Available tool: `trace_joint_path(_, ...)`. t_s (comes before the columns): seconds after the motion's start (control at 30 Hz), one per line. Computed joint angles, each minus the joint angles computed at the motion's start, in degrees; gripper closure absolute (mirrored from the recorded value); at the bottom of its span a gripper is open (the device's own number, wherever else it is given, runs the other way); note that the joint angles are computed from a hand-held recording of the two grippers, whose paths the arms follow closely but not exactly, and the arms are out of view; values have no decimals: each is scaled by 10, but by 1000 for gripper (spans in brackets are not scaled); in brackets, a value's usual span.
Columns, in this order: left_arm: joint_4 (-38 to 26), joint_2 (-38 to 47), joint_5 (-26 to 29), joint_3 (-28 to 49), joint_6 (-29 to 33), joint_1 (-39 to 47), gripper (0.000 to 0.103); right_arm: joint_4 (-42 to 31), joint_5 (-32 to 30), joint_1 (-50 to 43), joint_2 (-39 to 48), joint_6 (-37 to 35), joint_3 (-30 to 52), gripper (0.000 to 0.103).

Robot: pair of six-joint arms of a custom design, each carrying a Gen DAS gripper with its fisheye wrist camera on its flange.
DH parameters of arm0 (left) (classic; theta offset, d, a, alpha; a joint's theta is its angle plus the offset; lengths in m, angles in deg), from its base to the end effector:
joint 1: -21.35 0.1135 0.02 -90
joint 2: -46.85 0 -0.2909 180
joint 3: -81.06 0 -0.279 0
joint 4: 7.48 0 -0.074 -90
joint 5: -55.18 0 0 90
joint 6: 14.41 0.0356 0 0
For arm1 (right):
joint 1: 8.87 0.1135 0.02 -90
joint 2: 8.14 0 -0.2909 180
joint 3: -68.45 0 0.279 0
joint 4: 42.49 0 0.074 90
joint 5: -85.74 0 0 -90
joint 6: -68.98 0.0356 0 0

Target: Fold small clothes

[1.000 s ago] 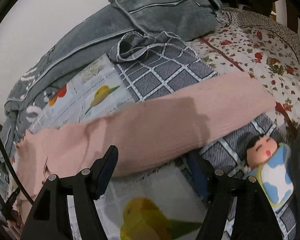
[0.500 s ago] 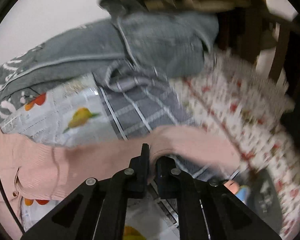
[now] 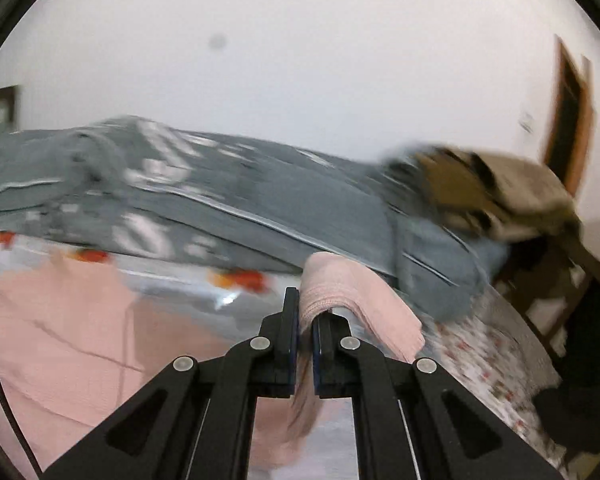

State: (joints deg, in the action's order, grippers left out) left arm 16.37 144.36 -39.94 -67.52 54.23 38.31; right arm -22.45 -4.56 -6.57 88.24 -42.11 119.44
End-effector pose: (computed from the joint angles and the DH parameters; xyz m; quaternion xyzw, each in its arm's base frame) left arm 0.2402 0.0766 0.0733 -0.3169 0.8569 0.0253 0.4057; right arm 0.3470 0.0141 0.1571 -0.1727 0.8272 -0.0851 0.5279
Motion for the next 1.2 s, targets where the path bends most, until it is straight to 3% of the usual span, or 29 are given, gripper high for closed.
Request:
trace_joint_path(0.13, -3, -17, 46, -14, 34, 68, 29, 12, 31, 146, -13, -4, -35, 98)
trace_joint_path(0.3, -10, -6, 86, -11, 44, 124, 29, -11, 22, 285, 75, 12, -18, 97)
trace_joint_path(0.4, -13, 0, 86, -9, 48, 124, 29, -70, 20, 331, 158, 13, 29, 79)
trace_joint_path(0.47, -16, 0, 85, -7, 50, 116, 29, -46, 44, 346, 181, 8, 19, 70)
trace_joint_path(0.57, -20, -1, 97, -3, 49, 106, 29, -27, 7, 310, 158, -9, -21, 60)
trace_joint_path(0.7, -16, -1, 174, 3, 45, 99, 29, -33, -65, 212, 101, -22, -54, 45)
trace_joint_path(0.77, -9, -6, 221, 5, 39, 84, 29, -38, -106, 141, 83, -40, -67, 43)
trace_joint_path(0.87, 0, -16, 245, 8, 35, 34, 29, -52, -127, 62, 88, -69, -59, 42)
trace_joint_path(0.93, 17, -12, 231, 13, 31, -23, 29, -40, -123, 18, 107, -84, -54, 42)
trace_joint_path(1.03, 7, 6, 162, 39, 38, -131, 29, -47, -140, -36, 139, -101, -35, 42)
trace_joint_path(1.2, -74, 92, -47, 125, 59, -296, 27, -39, -159, -78, 183, -123, -19, 42)
